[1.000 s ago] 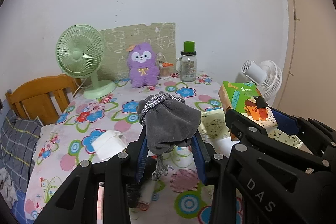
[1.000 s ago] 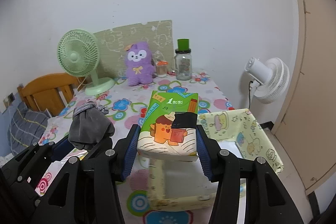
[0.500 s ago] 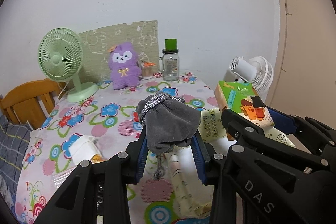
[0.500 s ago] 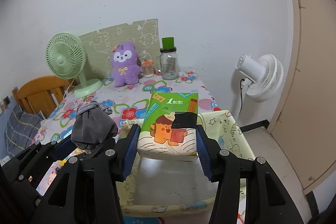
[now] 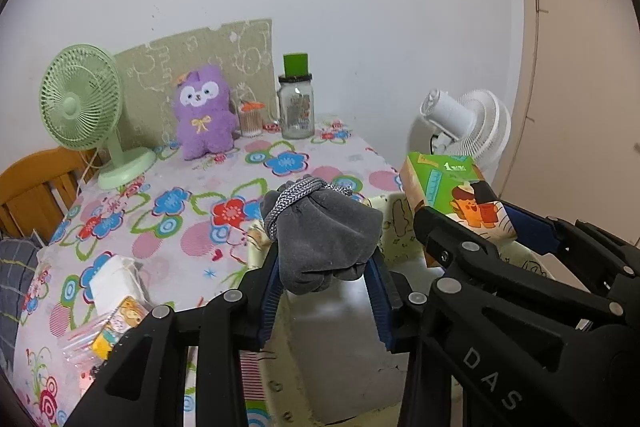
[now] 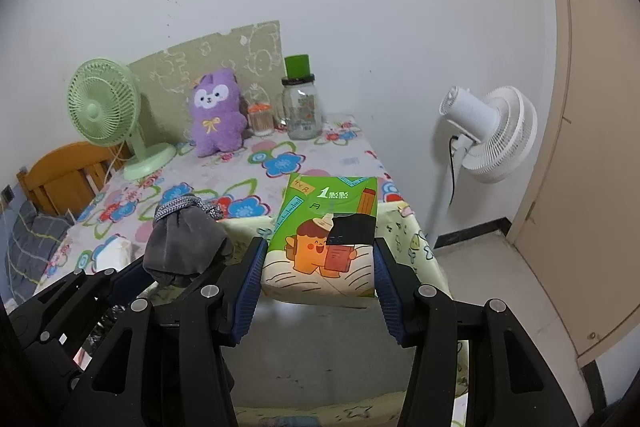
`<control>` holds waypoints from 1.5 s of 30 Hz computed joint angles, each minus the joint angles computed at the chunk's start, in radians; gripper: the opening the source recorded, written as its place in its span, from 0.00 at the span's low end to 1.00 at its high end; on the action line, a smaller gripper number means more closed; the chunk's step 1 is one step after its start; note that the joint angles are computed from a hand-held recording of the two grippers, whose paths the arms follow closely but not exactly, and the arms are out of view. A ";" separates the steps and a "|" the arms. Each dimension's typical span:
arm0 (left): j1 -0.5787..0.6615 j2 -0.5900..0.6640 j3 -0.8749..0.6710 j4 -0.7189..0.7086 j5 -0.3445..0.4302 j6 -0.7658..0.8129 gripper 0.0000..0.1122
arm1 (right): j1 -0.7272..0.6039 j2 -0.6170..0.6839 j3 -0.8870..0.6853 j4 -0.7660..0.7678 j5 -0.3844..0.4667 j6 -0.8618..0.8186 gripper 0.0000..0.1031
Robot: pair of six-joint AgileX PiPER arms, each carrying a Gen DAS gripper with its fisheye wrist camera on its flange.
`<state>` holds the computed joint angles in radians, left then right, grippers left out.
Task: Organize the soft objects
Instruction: 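Carry the grey sock and green tissue pack over the open paper box with both tools, then open the left tool to drop the sock while the right tool drops the green pack into the box, then withdraw both tools from the box back toward the remaining items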
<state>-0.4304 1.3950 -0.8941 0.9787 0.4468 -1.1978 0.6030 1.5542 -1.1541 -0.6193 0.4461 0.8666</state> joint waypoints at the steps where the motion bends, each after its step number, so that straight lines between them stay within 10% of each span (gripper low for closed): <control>1: 0.000 0.008 -0.007 -0.020 0.000 0.021 0.38 | -0.003 0.003 0.001 0.002 -0.002 -0.001 0.54; 5: -0.009 0.031 -0.024 -0.070 -0.012 0.081 0.63 | -0.022 0.016 0.002 0.030 -0.008 -0.028 0.54; 11: -0.023 0.050 -0.036 -0.074 -0.013 0.095 0.74 | -0.040 0.024 -0.001 0.047 0.001 -0.038 0.54; 17: -0.026 0.043 -0.030 -0.067 -0.012 0.088 0.79 | -0.024 0.016 0.002 -0.004 0.031 0.018 0.62; 19: -0.028 0.026 -0.018 -0.052 -0.016 0.071 0.81 | -0.013 0.005 0.011 -0.048 0.035 0.065 0.80; 45: -0.062 -0.278 0.168 0.012 0.060 0.014 0.87 | 0.264 -0.120 0.055 -0.340 0.252 0.398 0.92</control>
<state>-0.4919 1.1165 -0.7265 0.9907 0.5065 -1.1841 0.8669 1.4339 -1.0990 -0.9591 0.6980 1.2650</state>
